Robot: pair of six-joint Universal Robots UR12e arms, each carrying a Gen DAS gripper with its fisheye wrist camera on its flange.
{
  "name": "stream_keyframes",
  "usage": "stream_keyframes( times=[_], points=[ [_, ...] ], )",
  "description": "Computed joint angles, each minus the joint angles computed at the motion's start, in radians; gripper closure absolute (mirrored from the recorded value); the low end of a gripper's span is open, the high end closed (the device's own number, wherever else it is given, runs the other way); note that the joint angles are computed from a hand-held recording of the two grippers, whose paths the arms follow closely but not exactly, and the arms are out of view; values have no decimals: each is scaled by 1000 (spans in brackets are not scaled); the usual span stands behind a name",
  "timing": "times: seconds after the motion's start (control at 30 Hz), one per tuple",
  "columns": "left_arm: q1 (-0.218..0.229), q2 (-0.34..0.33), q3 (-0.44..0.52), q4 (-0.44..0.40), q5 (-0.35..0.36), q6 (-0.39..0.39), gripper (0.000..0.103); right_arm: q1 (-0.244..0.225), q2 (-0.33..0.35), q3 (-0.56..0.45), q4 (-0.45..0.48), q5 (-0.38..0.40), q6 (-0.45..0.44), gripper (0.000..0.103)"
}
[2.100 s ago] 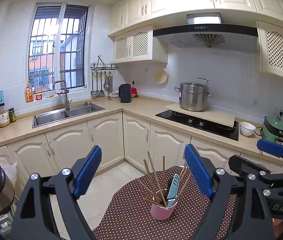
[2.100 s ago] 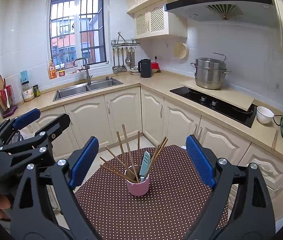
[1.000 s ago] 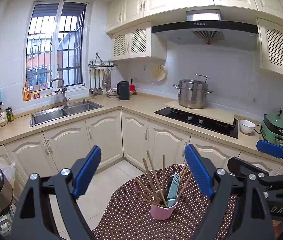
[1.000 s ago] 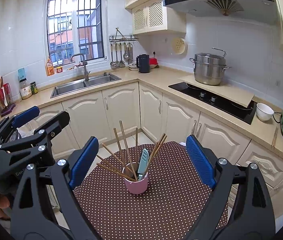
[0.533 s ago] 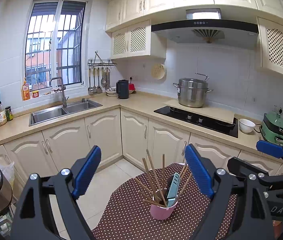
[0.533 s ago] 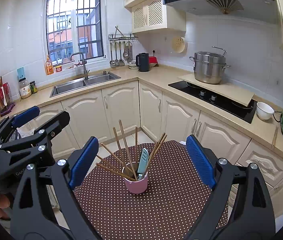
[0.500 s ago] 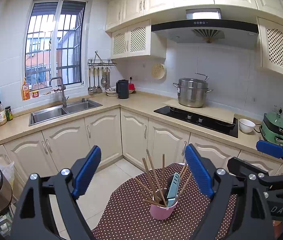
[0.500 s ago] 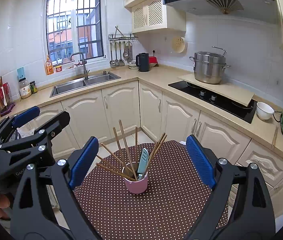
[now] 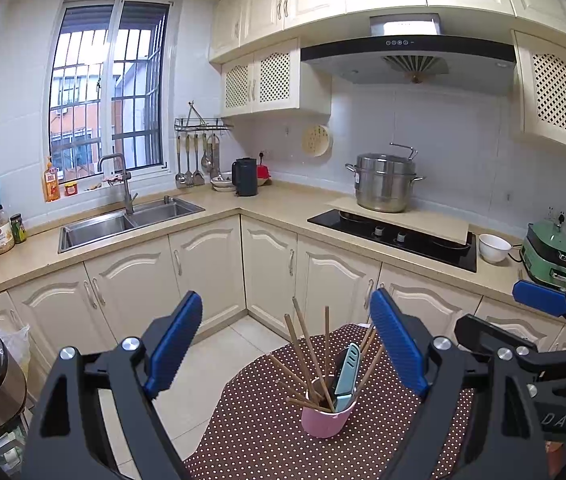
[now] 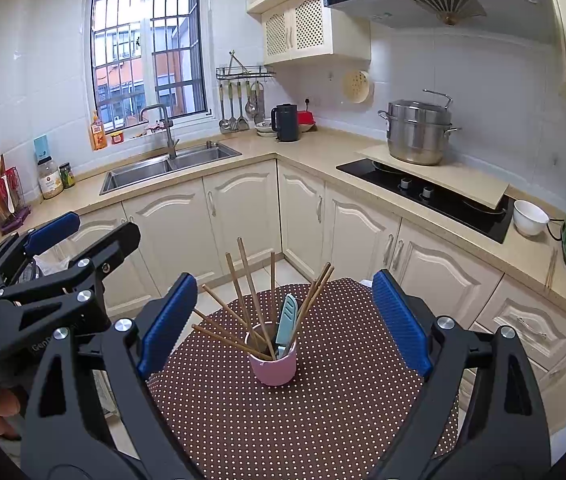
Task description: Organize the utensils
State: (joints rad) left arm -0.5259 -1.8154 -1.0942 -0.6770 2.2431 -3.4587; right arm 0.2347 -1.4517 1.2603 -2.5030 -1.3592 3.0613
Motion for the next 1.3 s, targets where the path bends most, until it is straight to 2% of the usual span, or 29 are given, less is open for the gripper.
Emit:
stream_keyframes(
  times=[0.47, 0.9, 1.17, 1.23, 1.3],
  points=[
    [-9, -4, 1, 5, 3, 5, 19, 1, -12, 22, -11, -9, 17, 15],
    [-14, -6, 5, -21, -6, 8, 19, -9, -22, 27, 24, -7, 39, 15],
    [-28, -36, 52, -103, 0, -33, 19, -42, -25, 32, 58, 39, 36, 15],
    [-33, -47, 70, -138, 10, -52, 19, -55, -22, 29, 77, 65, 27, 15],
    [-41, -65, 102, -213, 27, -95, 19, -72, -19, 26, 103, 102, 18, 15]
  ],
)
